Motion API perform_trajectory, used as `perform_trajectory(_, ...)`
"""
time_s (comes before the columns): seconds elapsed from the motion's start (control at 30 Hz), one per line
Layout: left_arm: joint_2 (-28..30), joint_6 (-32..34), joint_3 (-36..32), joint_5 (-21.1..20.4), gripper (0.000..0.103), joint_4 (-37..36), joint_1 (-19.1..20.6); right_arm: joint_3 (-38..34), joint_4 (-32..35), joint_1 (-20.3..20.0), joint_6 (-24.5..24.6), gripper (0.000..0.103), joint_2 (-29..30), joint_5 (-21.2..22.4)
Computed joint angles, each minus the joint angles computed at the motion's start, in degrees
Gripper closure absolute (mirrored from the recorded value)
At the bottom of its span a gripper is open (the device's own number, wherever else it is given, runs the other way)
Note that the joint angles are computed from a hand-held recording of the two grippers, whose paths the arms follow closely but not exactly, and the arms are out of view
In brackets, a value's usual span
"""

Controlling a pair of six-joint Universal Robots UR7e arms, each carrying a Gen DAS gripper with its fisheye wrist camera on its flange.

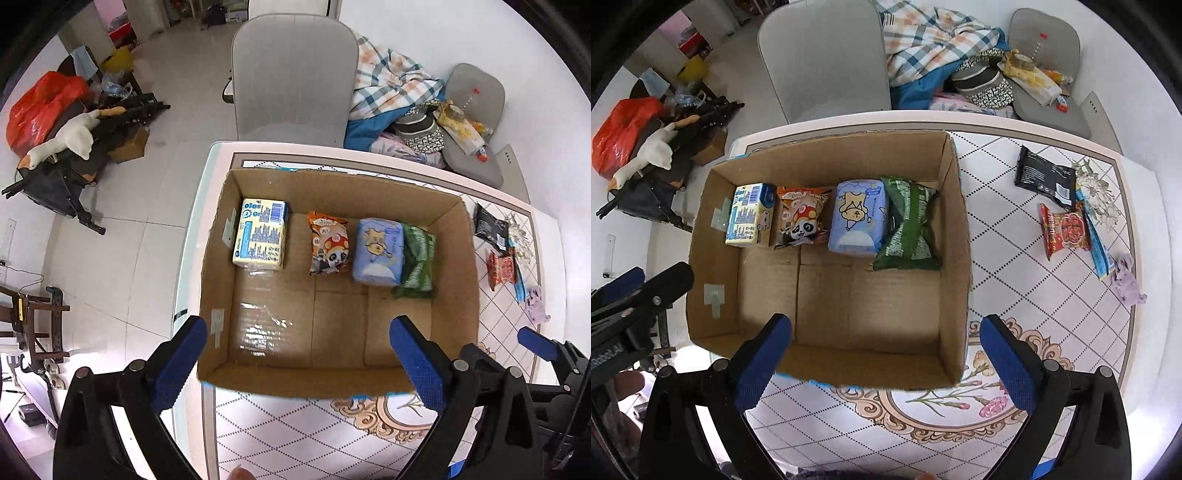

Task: Organize soft objects
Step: 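Lower both items into the box and open both grippers, then grasp the red floral snack bag with left gripper while right grasps the lavender cloth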

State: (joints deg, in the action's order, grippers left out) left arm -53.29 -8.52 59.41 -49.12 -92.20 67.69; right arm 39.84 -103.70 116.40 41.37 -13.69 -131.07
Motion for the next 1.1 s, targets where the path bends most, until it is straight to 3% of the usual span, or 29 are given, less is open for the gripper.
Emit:
perform_trajectory(0.33, -6.3, -2.9, 7.5, -0.7, 0.002, -1.6, -3.3, 14.1, -10.1, 2.5, -1.6, 0.000, -7.6, 1.6)
perform_trajectory(0.63, -6.8, -3.9, 10.0, 0.2, 0.002, -2.7, -6.7, 24.1, -18.2, 1.9, -2.9, 0.000, -14.9, 3.4)
perform_trajectory(0.87, -0.7, 0.3, 9.2, -2.3, 0.002, -4.8, -11.4, 37.5, -22.8, -1.9, -0.2, 0.000, -26.5, 2.3)
perform_trajectory(1.1, 13.6, 10.3, 2.6, -4.0, 0.002, -4.8, -15.0, 47.4, -18.6, -8.6, 2.8, 0.000, -38.8, -4.0)
